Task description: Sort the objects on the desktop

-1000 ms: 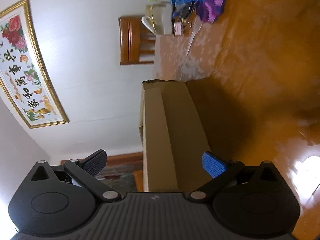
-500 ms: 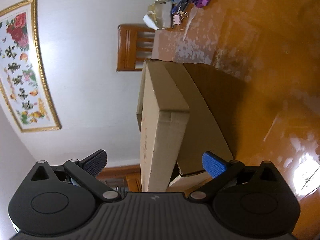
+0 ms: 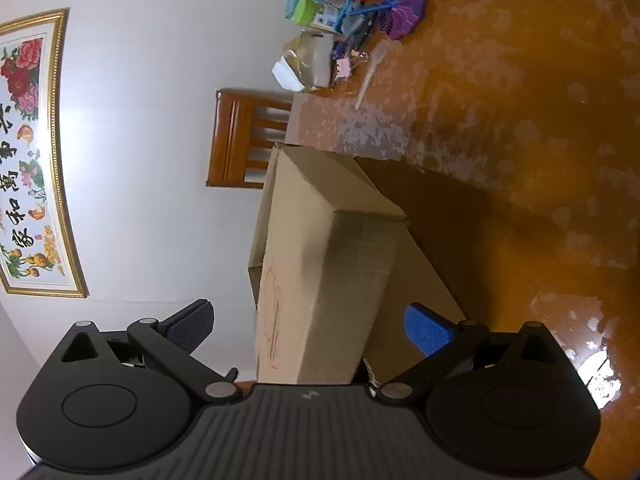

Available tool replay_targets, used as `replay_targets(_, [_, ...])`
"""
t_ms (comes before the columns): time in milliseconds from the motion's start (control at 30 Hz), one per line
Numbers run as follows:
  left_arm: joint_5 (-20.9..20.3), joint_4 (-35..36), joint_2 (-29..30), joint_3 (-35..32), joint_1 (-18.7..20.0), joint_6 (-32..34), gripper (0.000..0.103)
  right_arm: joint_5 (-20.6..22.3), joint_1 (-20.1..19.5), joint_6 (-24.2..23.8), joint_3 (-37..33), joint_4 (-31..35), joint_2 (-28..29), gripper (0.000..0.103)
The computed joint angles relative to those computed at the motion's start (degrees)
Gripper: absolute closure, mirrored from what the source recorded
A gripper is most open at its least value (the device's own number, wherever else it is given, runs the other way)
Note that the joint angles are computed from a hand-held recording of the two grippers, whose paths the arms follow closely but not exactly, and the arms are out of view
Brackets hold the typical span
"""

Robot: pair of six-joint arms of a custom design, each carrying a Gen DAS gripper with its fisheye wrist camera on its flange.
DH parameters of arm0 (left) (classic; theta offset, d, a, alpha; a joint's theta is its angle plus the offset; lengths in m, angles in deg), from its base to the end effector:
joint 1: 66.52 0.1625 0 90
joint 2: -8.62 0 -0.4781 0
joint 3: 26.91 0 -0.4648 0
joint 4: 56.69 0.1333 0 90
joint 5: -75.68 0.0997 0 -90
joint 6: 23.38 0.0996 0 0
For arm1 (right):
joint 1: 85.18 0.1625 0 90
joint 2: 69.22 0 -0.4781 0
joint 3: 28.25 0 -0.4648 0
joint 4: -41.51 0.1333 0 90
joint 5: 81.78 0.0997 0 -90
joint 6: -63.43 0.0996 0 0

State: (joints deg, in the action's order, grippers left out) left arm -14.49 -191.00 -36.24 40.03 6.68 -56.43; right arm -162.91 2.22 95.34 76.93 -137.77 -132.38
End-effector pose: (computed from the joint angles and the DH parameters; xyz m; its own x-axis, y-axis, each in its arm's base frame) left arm -0.1327 -0.8996 0.2705 -0.9481 -0.2401 0.2086 -0.2977 0.9010 -0.3156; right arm 0.1167 -0.7071 0.2844 -0.8260 0.3004 -0.4770 0.5506 0.6116 -0.5681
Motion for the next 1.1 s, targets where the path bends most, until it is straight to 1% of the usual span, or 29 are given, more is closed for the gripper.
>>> replay_targets(100, [-2.5, -1.5, 0.7, -0.3, 0.9, 0.6, 0.002, -1.5, 0.6, 0.2, -0.2, -1.1, 0.5, 0.0])
replay_targets(133, [-3.0, -2.1, 0.4, 0.0, 1.0, 0.9, 0.002, -1.9, 0.7, 0.4, -0.4, -1.4, 0.7, 0.002])
replay_targets(200, [-4.3, -1.8, 0.8, -0.7, 1.1, 1.2, 0.003, -2.3, 0.9, 0.5, -0.8, -1.2, 1.1, 0.013])
replay_targets(233, [-5.1, -1.4, 1.0, -1.1, 1.2, 1.5, 0.004, -2.5, 1.0, 0.4, -1.1, -0.7, 1.2, 0.015])
replay_targets(267, [-5.6, -0.9, 1.1, -1.5, 1.2, 1.9, 0.006, -3.3, 1.2, 0.1, -1.3, -0.3, 1.3, 0.02])
replay_targets(300, [-5.9, -0.1, 1.2, -2.1, 1.4, 2.4, 0.013, -3.8, 1.4, -0.1, -1.4, -0.1, 1.4, 0.026])
replay_targets(333, [-6.1, 0.4, 1.3, -2.3, 1.3, 2.7, 0.024, -4.1, 1.4, -0.2, -1.5, -0.1, 1.5, 0.029])
replay_targets(367, [-6.0, 0.8, 1.3, -2.4, 1.2, 2.6, 0.03, -4.0, 1.3, 0.0, -1.5, -0.3, 1.6, 0.035])
replay_targets(400, [-6.0, 1.0, 1.3, -2.4, 1.2, 2.3, 0.041, -3.8, 1.2, 0.3, -1.4, -0.6, 1.6, 0.039])
replay_targets(467, [-5.8, 1.0, 1.3, -2.2, 1.3, 1.5, 0.047, -3.6, 1.0, 0.7, -1.2, -1.0, 1.5, 0.042])
replay_targets(533, [-6.5, 0.8, 1.4, -2.2, 1.5, 1.1, 0.047, -3.6, 0.9, 0.9, -1.2, -1.2, 1.6, 0.044])
replay_targets(633, [-6.8, 0.5, 1.3, -2.0, 1.5, 0.9, 0.047, -3.8, 0.7, 0.8, -1.0, -1.2, 1.5, 0.055])
replay_targets(667, [-6.6, 0.3, 1.0, -1.7, 1.4, 1.0, 0.047, -3.6, 0.5, 0.7, -0.9, -1.4, 1.5, 0.056])
replay_targets(800, [-6.6, -1.3, 0.7, -0.8, 1.3, 0.2, 0.047, -2.7, 0.3, -0.6, -1.0, -1.5, 1.5, 0.057])
replay_targets(967, [-7.8, -4.2, 0.7, 0.1, 1.2, 0.0, 0.048, -1.4, 0.2, -3.0, -1.7, -1.7, 1.4, 0.057])
replay_targets(1033, [-7.4, -4.8, 0.0, 0.8, 0.7, 0.3, 0.047, 0.0, 0.0, -4.6, -2.3, -1.3, 1.5, 0.057])
replay_targets(1100, [-7.4, -6.7, -1.0, 2.4, 0.2, -0.1, 0.047, 2.2, -0.5, -6.4, -3.7, 0.0, 1.6, 0.057])
